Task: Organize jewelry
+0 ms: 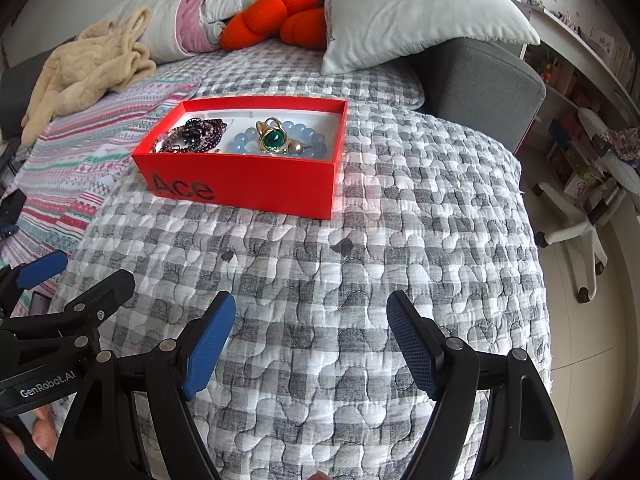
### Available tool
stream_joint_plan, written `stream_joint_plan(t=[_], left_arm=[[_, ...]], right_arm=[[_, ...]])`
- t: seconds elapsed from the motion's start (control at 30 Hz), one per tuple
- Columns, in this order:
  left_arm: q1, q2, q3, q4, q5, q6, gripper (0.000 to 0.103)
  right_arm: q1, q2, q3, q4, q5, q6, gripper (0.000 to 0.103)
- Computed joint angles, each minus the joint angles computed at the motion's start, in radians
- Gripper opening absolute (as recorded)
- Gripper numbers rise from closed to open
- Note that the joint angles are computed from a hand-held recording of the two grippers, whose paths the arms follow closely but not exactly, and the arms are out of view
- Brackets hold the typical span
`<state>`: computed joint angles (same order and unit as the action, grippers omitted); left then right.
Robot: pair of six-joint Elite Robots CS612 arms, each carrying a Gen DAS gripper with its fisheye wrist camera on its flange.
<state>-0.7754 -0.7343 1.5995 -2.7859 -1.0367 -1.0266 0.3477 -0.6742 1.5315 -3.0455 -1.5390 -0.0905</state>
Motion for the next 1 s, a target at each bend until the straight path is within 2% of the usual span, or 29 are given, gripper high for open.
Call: stream_joint_plan(t=[1.0], left_arm=[[-0.008, 0.003, -0.004, 0.009, 0.034, 0.030, 0.099]], right_arm=[[0.000, 0.003, -0.004, 0.003, -0.011, 0.006, 0.081]])
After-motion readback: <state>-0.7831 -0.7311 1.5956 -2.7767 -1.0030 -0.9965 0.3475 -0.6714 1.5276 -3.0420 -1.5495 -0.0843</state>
